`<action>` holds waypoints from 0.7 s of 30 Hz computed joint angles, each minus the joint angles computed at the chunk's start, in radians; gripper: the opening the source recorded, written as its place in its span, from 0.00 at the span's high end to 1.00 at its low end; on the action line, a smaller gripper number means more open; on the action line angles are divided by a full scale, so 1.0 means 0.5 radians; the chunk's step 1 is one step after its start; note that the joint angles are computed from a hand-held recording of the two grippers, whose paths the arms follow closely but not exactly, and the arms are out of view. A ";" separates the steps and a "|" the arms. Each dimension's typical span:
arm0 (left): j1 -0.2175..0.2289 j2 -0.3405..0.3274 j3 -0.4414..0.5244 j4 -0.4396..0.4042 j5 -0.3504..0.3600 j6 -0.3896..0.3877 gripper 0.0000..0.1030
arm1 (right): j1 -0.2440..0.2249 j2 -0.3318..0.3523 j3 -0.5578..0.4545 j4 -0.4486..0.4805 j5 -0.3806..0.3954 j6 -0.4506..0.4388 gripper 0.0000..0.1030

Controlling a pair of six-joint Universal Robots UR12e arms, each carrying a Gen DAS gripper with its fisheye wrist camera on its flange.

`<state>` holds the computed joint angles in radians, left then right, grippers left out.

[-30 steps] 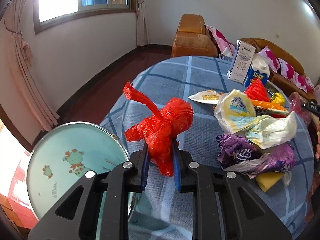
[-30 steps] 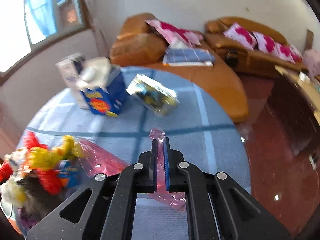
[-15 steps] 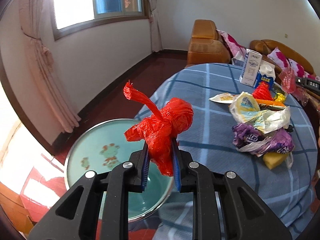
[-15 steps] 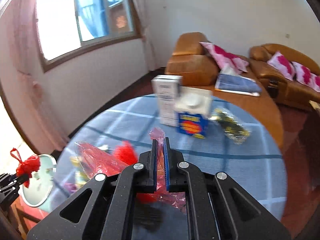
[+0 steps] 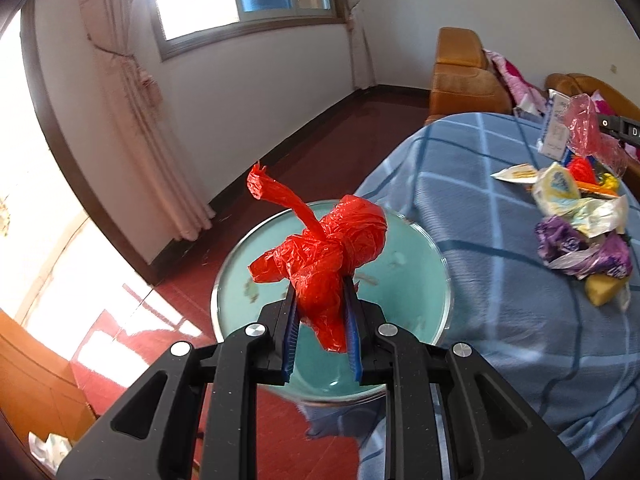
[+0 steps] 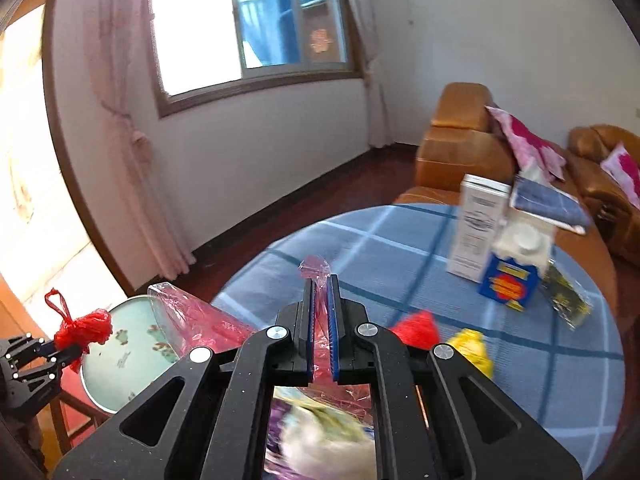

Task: Collect trash
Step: 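Carry both bags over the blue bin and open both tools to drop them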

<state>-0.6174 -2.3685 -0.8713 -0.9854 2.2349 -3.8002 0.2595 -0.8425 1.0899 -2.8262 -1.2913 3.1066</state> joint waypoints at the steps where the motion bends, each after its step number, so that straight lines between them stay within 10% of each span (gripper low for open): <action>1: 0.002 0.013 -0.018 -0.024 0.014 -0.022 0.81 | 0.011 0.005 -0.008 0.004 0.002 -0.019 0.94; 21: 0.021 0.123 -0.178 -0.180 0.112 -0.174 0.81 | 0.107 0.097 -0.143 0.074 0.078 -0.350 0.94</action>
